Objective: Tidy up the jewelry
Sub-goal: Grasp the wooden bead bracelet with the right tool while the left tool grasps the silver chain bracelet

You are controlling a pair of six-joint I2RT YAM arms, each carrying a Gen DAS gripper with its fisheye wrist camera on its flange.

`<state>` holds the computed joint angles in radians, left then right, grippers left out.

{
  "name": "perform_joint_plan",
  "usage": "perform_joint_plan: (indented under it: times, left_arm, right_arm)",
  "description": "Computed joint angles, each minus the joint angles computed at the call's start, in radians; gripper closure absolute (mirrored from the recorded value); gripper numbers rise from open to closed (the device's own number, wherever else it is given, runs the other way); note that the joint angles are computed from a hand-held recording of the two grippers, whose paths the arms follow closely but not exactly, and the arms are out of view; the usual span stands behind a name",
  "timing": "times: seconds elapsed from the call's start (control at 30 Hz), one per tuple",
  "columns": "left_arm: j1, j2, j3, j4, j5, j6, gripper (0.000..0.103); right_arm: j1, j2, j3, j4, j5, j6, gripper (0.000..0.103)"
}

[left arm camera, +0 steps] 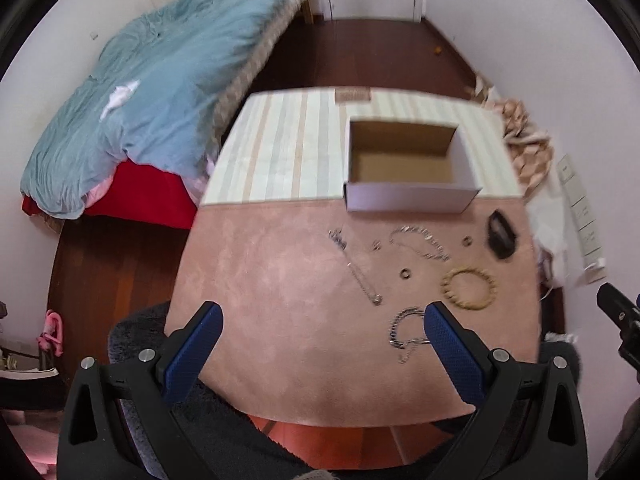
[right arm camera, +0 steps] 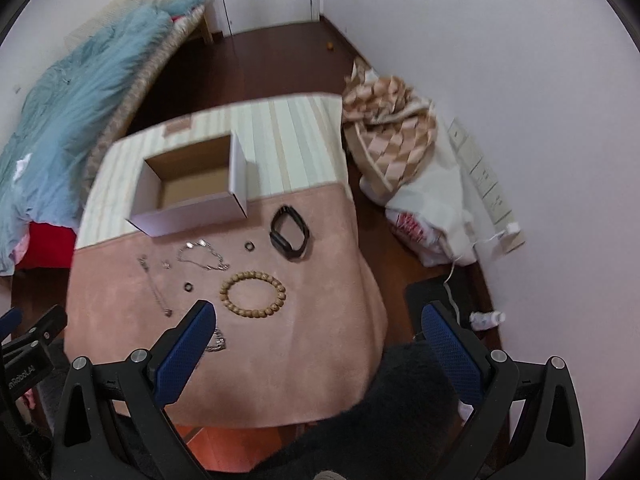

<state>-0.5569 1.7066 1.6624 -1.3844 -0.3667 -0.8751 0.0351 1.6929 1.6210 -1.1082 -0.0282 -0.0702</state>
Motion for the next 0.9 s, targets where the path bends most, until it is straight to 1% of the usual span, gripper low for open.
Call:
perform_joint_plan:
  times: [0.03, 0.13, 0.23, 0.27, 0.37, 0.4, 0.43, 0.5, 0.53, 0.57, 0.6, 0.63, 0.67, 0.7, 0.73, 0.77, 0.8, 0.9]
  left_arm:
    - [0.017, 0.016, -0.023, 0.020, 0.021, 0.018, 0.000]
    - [0.055, 0.062, -0.081, 0.059, 0.088, 0.061, 0.000]
    - [0.067, 0.085, -0.137, 0.103, 0.107, 0.074, 0.000]
    - [0.067, 0.096, -0.155, 0.119, 0.118, 0.074, 0.000]
    - [0.075, 0.124, -0.211, 0.188, 0.149, 0.081, 0.000]
    - [0.078, 0.137, -0.214, 0.199, 0.156, 0.085, 0.000]
    - [0.080, 0.151, -0.225, 0.218, 0.162, 0.089, 0.001]
    - [0.083, 0.173, -0.236, 0.240, 0.173, 0.094, 0.001]
    - [0.086, 0.183, -0.240, 0.250, 0.179, 0.095, 0.001]
    - [0.089, 0.187, -0.249, 0.266, 0.185, 0.096, 0.001]
    - [0.091, 0.188, -0.259, 0.281, 0.191, 0.096, 0.001]
    - [0.092, 0.188, -0.267, 0.290, 0.198, 0.095, 0.001]
    - [0.092, 0.185, -0.276, 0.303, 0.203, 0.094, 0.001]
    - [0.092, 0.180, -0.284, 0.314, 0.206, 0.097, 0.001]
    - [0.090, 0.180, -0.288, 0.322, 0.211, 0.101, 0.001]
    - [0.088, 0.184, -0.289, 0.327, 0.215, 0.103, 0.001]
    - [0.088, 0.183, -0.294, 0.333, 0.222, 0.106, 0.001]
    - [0.085, 0.181, -0.312, 0.361, 0.249, 0.120, 0.001]
  right_arm:
    - [0.004, 0.025, -0.024, 0.030, 0.004, 0.000, 0.001]
    - [0.024, 0.108, -0.086, 0.118, 0.033, 0.007, 0.007]
    - [0.040, 0.192, -0.118, 0.183, 0.035, 0.030, 0.011]
    - [0.045, 0.225, -0.125, 0.205, 0.026, 0.038, 0.015]
    - [0.062, 0.299, -0.139, 0.258, 0.017, 0.060, 0.020]
    - [0.067, 0.314, -0.144, 0.273, 0.017, 0.067, 0.021]
    - [0.075, 0.332, -0.147, 0.292, 0.012, 0.073, 0.025]
    - [0.091, 0.362, -0.141, 0.306, 0.013, 0.080, 0.027]
    - [0.097, 0.371, -0.144, 0.318, 0.012, 0.079, 0.031]
    - [0.109, 0.384, -0.146, 0.330, 0.021, 0.076, 0.038]
    - [0.118, 0.392, -0.148, 0.332, 0.030, 0.076, 0.039]
    - [0.132, 0.377, -0.178, 0.373, 0.053, 0.066, 0.045]
    - [0.137, 0.366, -0.193, 0.396, 0.045, 0.057, 0.051]
    - [0.143, 0.360, -0.200, 0.405, 0.045, 0.052, 0.054]
    - [0.146, 0.354, -0.206, 0.413, 0.045, 0.044, 0.066]
    - [0.151, 0.346, -0.215, 0.423, 0.049, 0.034, 0.085]
    - [0.154, 0.342, -0.220, 0.426, 0.056, 0.027, 0.093]
    - [0.138, 0.335, -0.221, 0.399, 0.059, 0.022, 0.094]
